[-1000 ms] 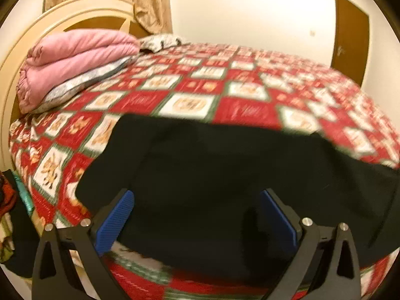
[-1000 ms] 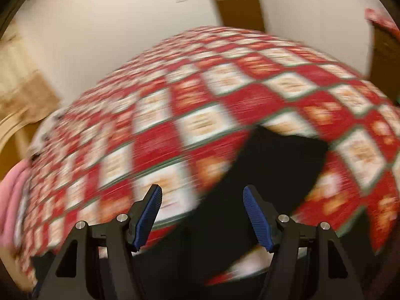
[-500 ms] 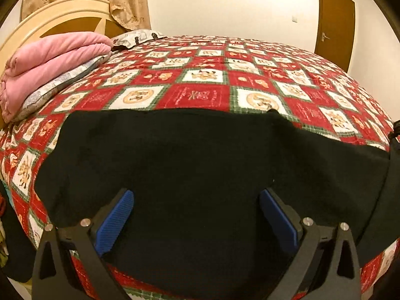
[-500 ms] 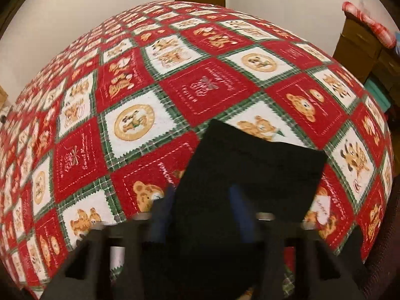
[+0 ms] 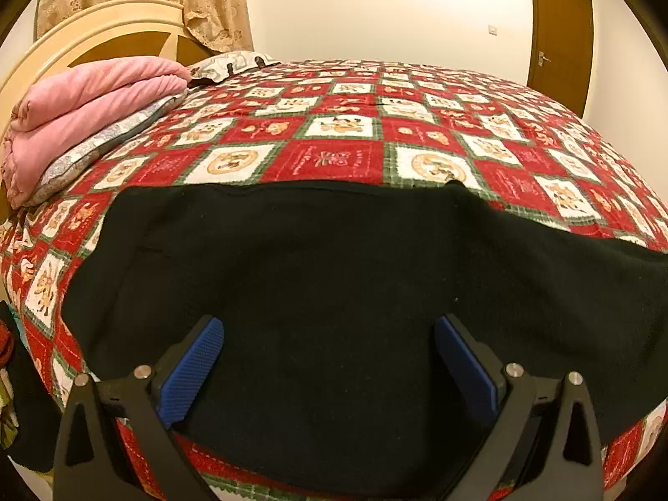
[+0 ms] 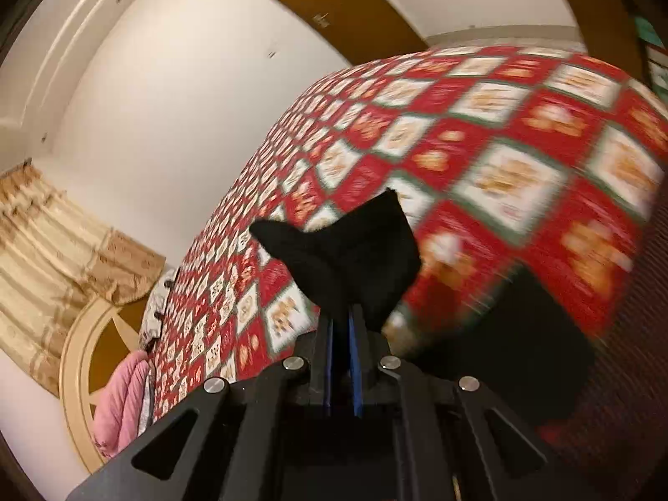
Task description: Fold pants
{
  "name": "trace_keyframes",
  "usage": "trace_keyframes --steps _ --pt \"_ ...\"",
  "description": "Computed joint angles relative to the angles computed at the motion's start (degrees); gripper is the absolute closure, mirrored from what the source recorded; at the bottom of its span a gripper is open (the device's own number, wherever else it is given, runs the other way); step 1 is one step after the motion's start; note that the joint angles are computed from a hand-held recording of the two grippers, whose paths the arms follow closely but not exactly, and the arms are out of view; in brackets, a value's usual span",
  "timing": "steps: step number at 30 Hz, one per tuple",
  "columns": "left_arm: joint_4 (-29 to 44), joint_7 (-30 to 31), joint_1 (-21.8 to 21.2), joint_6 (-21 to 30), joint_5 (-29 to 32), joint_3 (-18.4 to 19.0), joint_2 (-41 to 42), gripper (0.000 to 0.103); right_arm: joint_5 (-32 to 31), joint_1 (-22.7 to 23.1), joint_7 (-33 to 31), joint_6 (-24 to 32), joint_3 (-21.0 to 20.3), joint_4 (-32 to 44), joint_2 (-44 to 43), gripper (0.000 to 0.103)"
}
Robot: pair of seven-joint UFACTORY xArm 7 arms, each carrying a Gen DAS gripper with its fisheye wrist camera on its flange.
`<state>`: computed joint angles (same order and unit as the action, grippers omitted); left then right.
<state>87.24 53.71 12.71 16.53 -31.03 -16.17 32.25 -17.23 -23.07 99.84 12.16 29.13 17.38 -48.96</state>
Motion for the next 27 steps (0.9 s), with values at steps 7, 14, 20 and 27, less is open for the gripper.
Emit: trace_keyframes --steps 7,14,20,27 --pt "-0.6 -1.5 -1.1 -1.5 1.3 0.7 -0.3 0.0 6.2 20.0 7.1 18.5 -3.3 -12.1 -16.5 0.093" --pt "-2.5 -1.1 -1.0 -5.1 4.0 0.0 -1.0 0.0 -0.4 20.9 3.1 43.8 -3.6 -1.4 -16.9 0.067" --pt "-4.0 -3.5 -1.4 -4.0 6.7 0.5 -3.2 0.0 -10.8 16.5 -12.9 36.3 -11.6 4.9 -1.6 0.047" --pt "-10.9 12.6 5.7 -7.4 -3.6 -9.9 -7.9 0.0 -7.9 14.4 -21.3 25.0 -20.2 2.9 8.7 0.055"
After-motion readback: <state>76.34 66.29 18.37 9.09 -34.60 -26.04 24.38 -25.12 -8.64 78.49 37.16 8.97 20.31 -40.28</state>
